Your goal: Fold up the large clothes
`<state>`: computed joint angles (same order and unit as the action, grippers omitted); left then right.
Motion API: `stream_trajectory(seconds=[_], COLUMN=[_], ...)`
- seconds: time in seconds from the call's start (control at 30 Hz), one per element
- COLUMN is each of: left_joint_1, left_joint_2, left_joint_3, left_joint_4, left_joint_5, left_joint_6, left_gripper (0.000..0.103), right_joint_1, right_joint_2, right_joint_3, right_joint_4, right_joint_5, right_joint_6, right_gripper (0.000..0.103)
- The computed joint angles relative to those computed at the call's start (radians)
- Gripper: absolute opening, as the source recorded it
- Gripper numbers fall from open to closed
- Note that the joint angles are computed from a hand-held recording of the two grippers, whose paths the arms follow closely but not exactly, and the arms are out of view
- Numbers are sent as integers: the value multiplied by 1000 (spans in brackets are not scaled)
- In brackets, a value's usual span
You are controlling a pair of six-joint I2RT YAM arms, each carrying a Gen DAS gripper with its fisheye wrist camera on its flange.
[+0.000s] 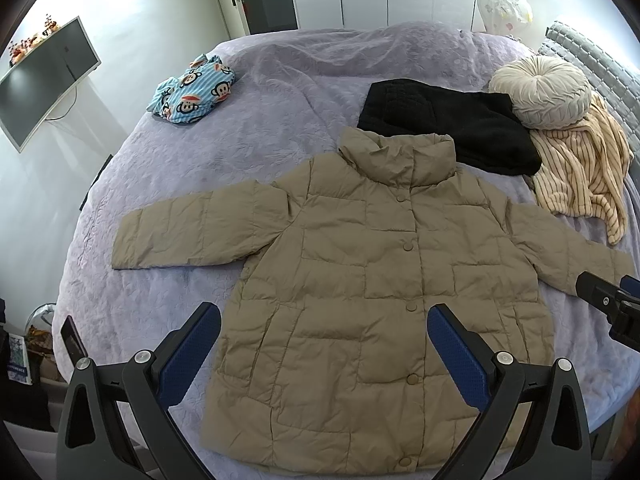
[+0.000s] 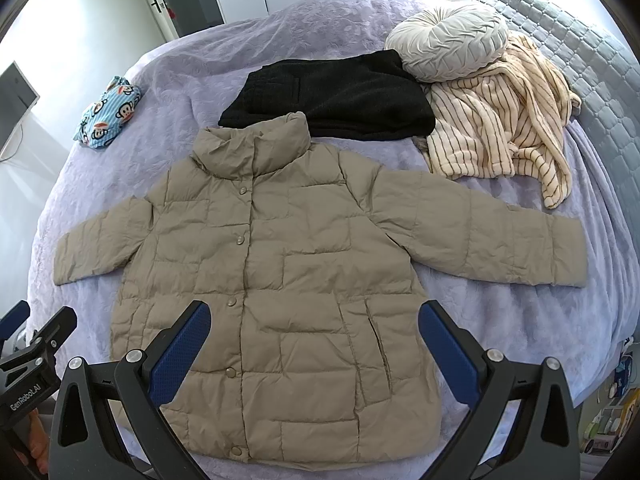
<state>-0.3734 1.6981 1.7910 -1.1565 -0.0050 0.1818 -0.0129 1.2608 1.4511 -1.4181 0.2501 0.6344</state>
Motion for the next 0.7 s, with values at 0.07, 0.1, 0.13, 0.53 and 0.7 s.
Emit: stream_trajectory(seconds=[0.07,0.1,0.13,0.53,0.7], left_joint_1=[0,0,0,-1,-2], left_joint_2=[0,0,2,4,4], left_joint_3=[2,1,5,9,9], left_joint_4=[-1,-1,-4,-6,-6], left_joint_5=[0,0,1,-1,-2], left_joint_6=[0,0,0,-1,-1], left_gripper=[103,103,103,103,103], right_joint_1=[-2,-3,-3,-9,-13], right_joint_2=[0,0,-1,-5,-6], right_joint_3=[1,0,-3,-7,-7], right_joint_4=[0,0,2,4,5], right_joint_5=[-1,-2,-2,-5,-8], right_joint_6=[-1,-2,-3,-7,-13], right_gripper=[103,103,103,103,103])
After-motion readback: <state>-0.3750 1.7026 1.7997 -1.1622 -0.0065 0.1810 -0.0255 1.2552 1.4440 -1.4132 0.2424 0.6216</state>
